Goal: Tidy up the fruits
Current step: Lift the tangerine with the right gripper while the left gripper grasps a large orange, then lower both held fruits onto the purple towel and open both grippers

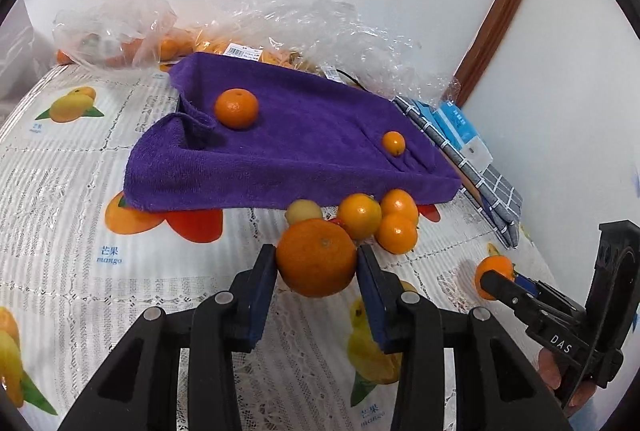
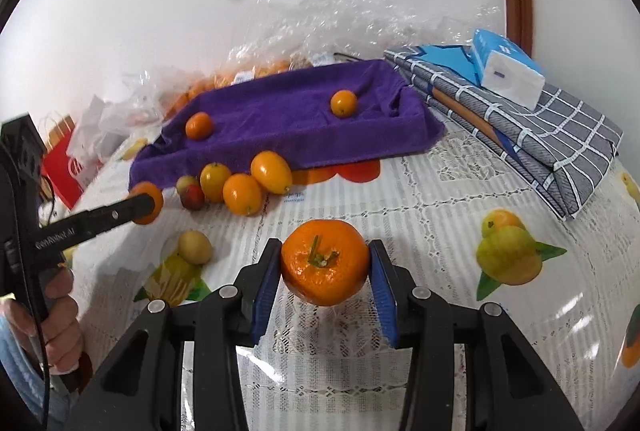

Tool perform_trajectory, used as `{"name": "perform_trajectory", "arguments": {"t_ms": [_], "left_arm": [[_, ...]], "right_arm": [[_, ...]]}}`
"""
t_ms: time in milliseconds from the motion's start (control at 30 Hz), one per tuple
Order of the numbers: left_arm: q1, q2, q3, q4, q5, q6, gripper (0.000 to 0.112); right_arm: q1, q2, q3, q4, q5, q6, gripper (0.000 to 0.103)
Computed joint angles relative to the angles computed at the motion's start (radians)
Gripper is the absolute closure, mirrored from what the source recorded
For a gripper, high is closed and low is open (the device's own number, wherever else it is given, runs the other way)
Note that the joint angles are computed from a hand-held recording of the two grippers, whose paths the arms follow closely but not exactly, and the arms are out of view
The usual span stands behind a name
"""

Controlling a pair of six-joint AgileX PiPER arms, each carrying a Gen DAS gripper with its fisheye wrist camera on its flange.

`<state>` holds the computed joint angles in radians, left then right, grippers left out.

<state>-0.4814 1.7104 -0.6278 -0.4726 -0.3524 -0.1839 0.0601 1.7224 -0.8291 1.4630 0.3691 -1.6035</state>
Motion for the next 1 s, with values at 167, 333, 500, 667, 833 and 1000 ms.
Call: {"name": "perform_trajectory", "arguments": {"t_ms": [167, 333, 500, 667, 833, 1000], "left_arm": [[0.012, -0.004, 0.016, 0.034, -0.023, -0.045, 0.074], [-0.009, -0.025, 0.038, -0.079, -0.069, 0.058, 0.074], [-0.020, -0.027, 0.034, -0.124, -0.081, 0.102, 0.073], [-0.027, -0.033, 0.036, -0.149, -0.086, 0.124, 0.073], [-0.032, -0.035, 0.040, -0.182, -0.096, 0.150, 0.073], [-0.019, -0.036, 0.048, -0.163, -0.100, 0.110, 0.073]], "right_arm": [[0.005, 0.003, -0.003, -0.006, -0.011, 0.014, 0.060], [0.020, -0.011, 0.015, 0.039, -0.027, -0.049, 0.060], [0.029, -0.015, 0.021, 0.058, -0.054, -0.056, 0.060], [0.037, -0.021, 0.027, 0.083, -0.075, -0.080, 0.060], [0.042, -0.027, 0.037, 0.123, -0.092, -0.117, 0.060], [0.049, -0.052, 0.049, 0.103, -0.092, -0.090, 0.060]]}}
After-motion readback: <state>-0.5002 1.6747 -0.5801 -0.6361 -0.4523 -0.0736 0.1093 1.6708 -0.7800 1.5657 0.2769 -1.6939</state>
